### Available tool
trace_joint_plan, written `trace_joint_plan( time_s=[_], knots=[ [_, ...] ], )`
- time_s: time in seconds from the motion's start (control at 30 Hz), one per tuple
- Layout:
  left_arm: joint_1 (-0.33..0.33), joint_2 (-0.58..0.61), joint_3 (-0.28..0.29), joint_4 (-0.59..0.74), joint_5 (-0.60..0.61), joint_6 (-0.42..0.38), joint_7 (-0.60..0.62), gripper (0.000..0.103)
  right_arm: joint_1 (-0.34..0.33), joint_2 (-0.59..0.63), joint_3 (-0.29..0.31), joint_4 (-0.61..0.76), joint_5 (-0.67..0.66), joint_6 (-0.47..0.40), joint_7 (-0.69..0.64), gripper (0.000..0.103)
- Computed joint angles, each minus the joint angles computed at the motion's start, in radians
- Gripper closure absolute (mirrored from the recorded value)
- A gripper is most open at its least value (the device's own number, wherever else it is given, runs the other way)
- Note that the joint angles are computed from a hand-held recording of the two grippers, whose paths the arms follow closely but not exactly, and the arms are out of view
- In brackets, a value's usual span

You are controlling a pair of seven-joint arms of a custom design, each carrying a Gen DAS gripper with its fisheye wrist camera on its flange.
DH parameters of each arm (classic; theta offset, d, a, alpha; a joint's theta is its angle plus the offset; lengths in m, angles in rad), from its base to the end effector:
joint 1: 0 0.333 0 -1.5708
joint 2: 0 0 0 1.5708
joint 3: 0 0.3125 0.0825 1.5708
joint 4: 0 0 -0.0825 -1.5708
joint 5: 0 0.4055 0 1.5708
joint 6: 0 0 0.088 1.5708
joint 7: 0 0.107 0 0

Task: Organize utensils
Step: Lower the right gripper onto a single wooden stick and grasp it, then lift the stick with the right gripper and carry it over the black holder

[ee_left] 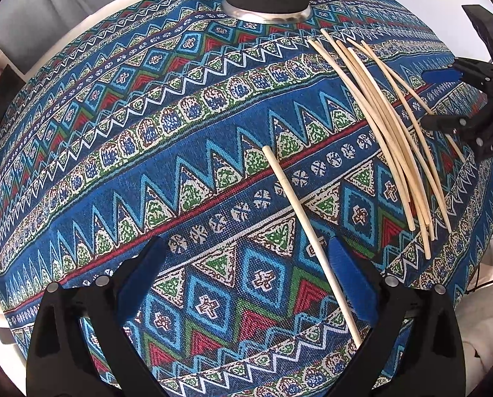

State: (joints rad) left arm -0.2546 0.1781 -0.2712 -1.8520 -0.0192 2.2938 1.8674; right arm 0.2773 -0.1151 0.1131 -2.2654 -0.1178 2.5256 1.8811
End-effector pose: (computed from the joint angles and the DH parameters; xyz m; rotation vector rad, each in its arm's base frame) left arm 0.5649 -0.3191 0.4438 -1.1260 2.7801 -0.3779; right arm 0.5094 0.2118 0.4321 -2.1541 1.8248 -0.3522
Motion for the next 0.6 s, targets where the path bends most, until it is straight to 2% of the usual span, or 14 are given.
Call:
trace_joint_plan(
  time_s=[0.03, 0.07, 0.1, 0.13, 0.17, 0.27, 0.37, 0.47, 0.6],
  knots=[
    [0.002, 0.001, 0.0, 0.007, -0.002, -0.005, 0.006, 0.02, 0.0, -0.013, -0.004, -0.009, 0.007, 0.011, -0.012, 0.083],
    [0.008, 0.002, 0.002, 0.02, -0.01, -0.014, 0.022, 0.038, -0.001, -0.022, -0.009, -0.013, 0.025, 0.009, -0.03, 0.098],
    [0.013, -0.003, 0.002, 0.022, -0.019, -0.017, 0.038, 0.051, -0.003, -0.027, -0.015, -0.018, 0.047, 0.004, -0.043, 0.098],
    [0.019, -0.002, 0.004, 0.033, -0.029, -0.033, 0.05, 0.085, -0.002, -0.035, -0.026, -0.031, 0.093, 0.014, -0.077, 0.098],
    [0.026, 0.005, 0.008, 0.049, -0.042, -0.059, 0.052, 0.095, -0.002, -0.042, -0.032, -0.042, 0.125, 0.027, -0.106, 0.098],
    [0.054, -0.001, 0.012, 0.04, -0.12, -0.063, 0.074, 0.098, -0.006, -0.076, -0.035, -0.102, 0.2, 0.093, -0.131, 0.098],
    [0.071, -0.027, 0.015, -0.006, -0.175, -0.013, 0.106, 0.098, -0.001, -0.132, -0.042, -0.189, 0.282, 0.194, -0.173, 0.098],
    [0.08, -0.057, 0.018, -0.063, -0.226, 0.061, 0.135, 0.098, -0.012, -0.184, -0.036, -0.259, 0.319, 0.284, -0.175, 0.098],
    [0.098, -0.083, 0.026, -0.084, -0.333, 0.113, 0.201, 0.098, -0.023, -0.258, -0.029, -0.337, 0.351, 0.381, -0.175, 0.098]
  ],
)
